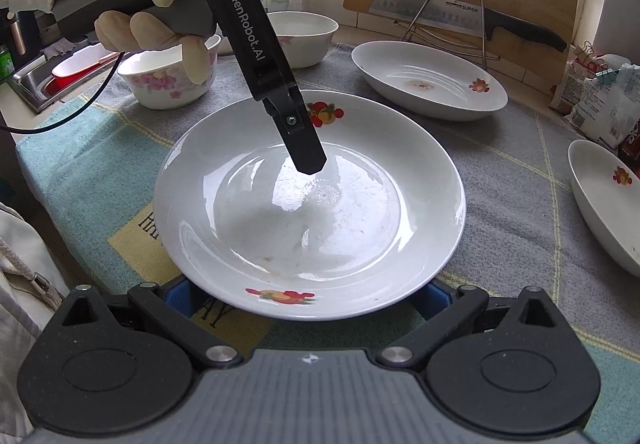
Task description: Organize plates and bowls
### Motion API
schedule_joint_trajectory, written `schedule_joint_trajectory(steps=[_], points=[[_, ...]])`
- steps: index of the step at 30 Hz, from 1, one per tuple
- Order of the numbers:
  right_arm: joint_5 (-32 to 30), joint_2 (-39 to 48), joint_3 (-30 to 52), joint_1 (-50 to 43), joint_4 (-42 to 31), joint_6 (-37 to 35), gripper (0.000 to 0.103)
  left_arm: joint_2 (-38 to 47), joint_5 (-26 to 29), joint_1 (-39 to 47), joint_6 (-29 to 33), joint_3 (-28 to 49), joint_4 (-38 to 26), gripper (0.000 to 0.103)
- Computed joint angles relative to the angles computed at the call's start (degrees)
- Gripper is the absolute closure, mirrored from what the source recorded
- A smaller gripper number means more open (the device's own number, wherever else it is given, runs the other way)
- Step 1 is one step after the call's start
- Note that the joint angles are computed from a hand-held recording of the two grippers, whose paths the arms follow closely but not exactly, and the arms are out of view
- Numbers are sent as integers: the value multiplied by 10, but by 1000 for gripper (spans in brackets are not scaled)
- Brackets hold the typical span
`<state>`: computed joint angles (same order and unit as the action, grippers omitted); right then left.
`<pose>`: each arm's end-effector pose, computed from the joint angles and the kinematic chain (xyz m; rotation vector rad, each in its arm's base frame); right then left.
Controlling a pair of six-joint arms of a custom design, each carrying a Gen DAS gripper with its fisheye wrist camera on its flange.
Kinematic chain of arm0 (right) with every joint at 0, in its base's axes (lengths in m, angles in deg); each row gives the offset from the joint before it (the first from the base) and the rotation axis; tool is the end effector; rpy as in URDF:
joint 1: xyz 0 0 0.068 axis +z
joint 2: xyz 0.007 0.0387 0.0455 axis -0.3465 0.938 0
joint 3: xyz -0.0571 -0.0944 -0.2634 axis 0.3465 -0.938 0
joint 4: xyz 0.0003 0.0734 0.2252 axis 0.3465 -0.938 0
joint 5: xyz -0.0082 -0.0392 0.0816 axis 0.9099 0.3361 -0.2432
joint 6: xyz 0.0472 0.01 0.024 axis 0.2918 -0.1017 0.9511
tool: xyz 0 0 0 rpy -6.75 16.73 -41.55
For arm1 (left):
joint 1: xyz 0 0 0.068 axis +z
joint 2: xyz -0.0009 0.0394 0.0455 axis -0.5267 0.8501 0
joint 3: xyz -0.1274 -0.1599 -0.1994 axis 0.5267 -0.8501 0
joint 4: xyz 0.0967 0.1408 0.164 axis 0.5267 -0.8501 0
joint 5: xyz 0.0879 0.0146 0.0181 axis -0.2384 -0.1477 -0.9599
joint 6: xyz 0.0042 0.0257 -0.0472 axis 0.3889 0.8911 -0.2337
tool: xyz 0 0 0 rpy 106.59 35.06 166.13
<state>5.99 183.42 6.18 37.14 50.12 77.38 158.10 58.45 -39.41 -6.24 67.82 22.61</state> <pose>0.1030 0.1414 0.0610 -0.6946 2.3210 0.2293 0.2940 -0.0545 0.1075 1.1528 2.6300 -0.5711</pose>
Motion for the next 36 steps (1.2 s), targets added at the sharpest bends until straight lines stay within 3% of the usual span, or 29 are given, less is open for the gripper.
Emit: schedule_joint_trajectory(steps=[24, 36], points=[[-27, -60, 15, -29, -77, -40, 0, -9, -2, -4, -13, -10, 15, 28], [-86, -117, 0, -104, -105, -121, 0, -30, -6, -38, -75, -7, 27, 28]])
